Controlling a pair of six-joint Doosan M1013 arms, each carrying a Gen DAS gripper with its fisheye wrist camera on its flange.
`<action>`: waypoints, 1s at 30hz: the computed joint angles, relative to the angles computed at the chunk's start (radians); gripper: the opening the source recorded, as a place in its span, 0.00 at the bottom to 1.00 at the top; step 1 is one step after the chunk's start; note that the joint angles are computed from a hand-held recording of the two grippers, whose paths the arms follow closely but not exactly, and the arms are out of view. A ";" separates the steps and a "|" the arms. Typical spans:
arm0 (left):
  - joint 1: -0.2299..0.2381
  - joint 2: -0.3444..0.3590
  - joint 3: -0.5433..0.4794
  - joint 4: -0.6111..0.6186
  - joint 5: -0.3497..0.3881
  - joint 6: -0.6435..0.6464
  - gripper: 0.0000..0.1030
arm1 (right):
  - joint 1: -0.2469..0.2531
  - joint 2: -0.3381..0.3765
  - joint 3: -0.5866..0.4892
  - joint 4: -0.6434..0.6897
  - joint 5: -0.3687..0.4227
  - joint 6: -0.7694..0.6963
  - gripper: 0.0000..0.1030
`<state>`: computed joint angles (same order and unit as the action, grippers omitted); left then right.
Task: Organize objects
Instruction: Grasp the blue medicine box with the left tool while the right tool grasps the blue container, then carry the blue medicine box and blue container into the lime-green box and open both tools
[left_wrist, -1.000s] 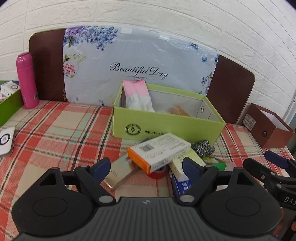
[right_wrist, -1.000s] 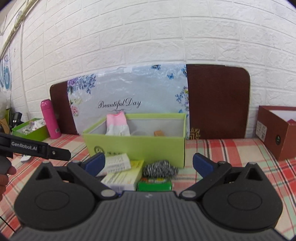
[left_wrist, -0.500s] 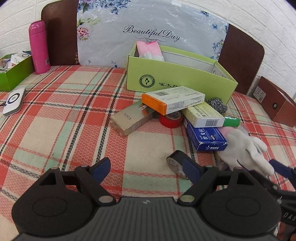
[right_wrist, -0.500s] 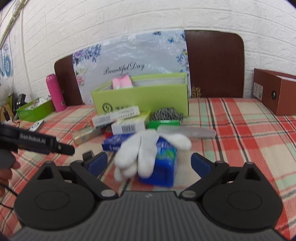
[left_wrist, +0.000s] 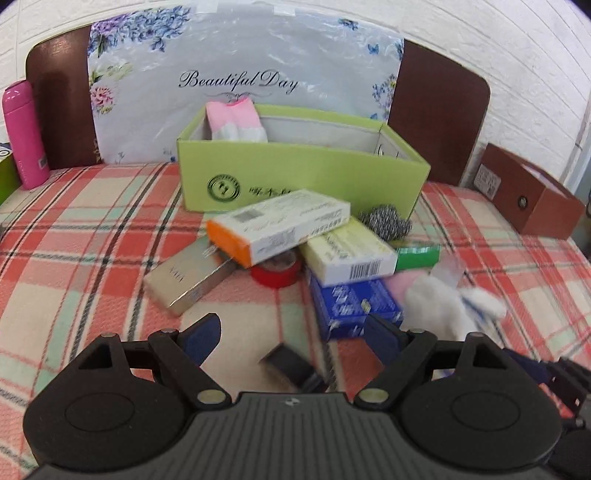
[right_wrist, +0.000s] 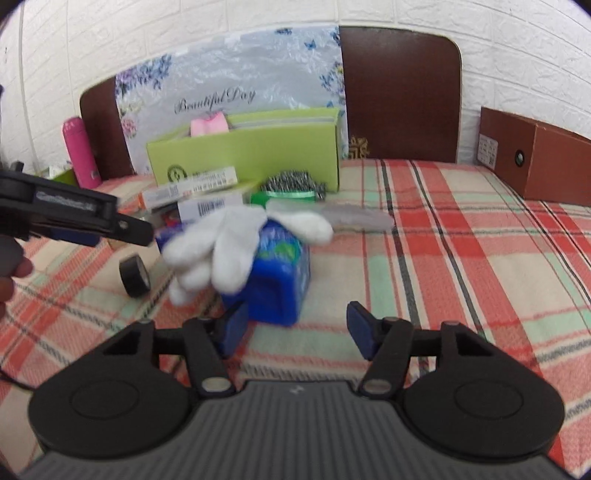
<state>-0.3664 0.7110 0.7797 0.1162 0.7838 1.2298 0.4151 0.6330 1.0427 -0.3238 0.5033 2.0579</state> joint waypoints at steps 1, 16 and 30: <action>-0.001 0.013 -0.023 -0.010 0.006 0.003 0.85 | 0.000 0.011 -0.019 0.009 -0.003 -0.024 0.57; 0.008 0.171 -0.293 -0.160 0.251 0.170 0.57 | -0.006 0.043 -0.060 0.015 0.020 -0.031 0.65; -0.005 -0.033 0.051 -0.338 0.160 0.417 0.61 | -0.036 -0.112 0.173 -0.095 -0.006 0.090 0.67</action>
